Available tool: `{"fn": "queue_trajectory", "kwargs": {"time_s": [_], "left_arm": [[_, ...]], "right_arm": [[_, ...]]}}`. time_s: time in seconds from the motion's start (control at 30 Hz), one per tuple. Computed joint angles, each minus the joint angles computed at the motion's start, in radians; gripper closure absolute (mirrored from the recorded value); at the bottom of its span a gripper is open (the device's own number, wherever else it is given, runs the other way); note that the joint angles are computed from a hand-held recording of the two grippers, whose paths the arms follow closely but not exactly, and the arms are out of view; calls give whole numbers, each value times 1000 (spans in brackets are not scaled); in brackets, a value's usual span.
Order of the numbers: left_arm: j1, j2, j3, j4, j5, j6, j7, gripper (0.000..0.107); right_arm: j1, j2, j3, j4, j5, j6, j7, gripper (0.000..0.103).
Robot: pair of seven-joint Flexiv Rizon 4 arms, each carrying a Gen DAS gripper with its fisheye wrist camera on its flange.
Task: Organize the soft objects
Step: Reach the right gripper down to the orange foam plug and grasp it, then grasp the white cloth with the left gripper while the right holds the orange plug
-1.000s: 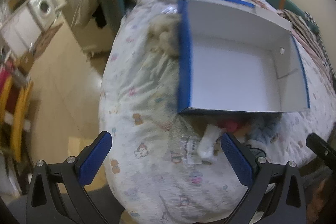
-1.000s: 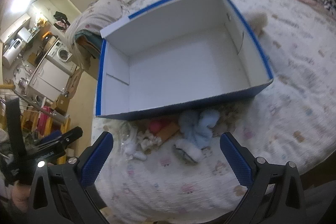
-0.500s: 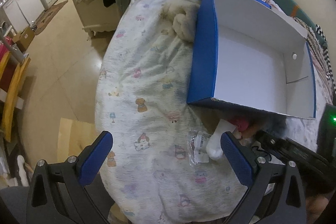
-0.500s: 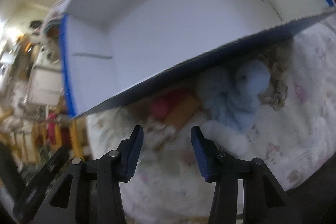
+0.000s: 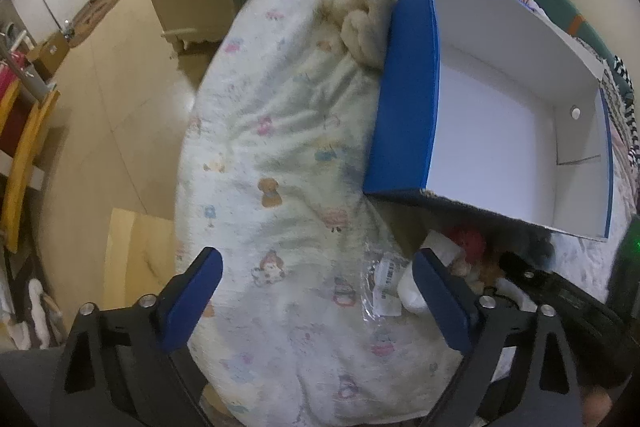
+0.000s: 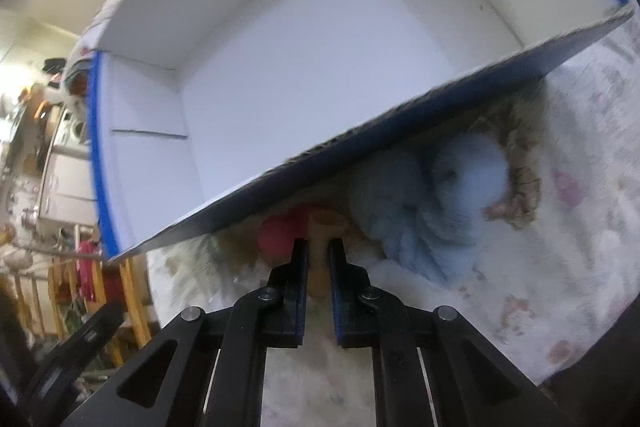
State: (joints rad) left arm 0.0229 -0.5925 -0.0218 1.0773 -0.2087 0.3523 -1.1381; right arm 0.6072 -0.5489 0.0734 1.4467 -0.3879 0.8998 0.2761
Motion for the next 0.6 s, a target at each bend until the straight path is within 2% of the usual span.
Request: {"fn": "queue_trajectory", "kwargs": {"time_s": [0.17, 0.33, 0.37, 0.43, 0.47, 0.53, 0.6], "left_arm": [[-12, 12, -1, 25, 15, 5, 19, 14], [-29, 19, -2, 45, 29, 7, 41, 15], [-32, 19, -4, 46, 31, -1, 47, 18], [-40, 19, -10, 51, 32, -15, 64, 35], [-44, 16, -14, 49, 34, -28, 77, 37], [-52, 9, -19, 45, 33, -62, 92, 51], [-59, -3, -24, 33, 26, -102, 99, 53]], "right_arm": [[2, 63, 13, 26, -31, -23, -47, 91], [-26, 126, 48, 48, -37, -43, -207, 91], [-26, 140, 50, 67, -44, -38, -226, 91], [-29, 162, 44, 121, -66, 14, -225, 91], [-29, 169, 37, 153, -78, 58, -199, 91], [-34, 192, 32, 225, -83, 135, -132, 91], [-39, 208, 26, 279, -98, 173, -90, 91]]}}
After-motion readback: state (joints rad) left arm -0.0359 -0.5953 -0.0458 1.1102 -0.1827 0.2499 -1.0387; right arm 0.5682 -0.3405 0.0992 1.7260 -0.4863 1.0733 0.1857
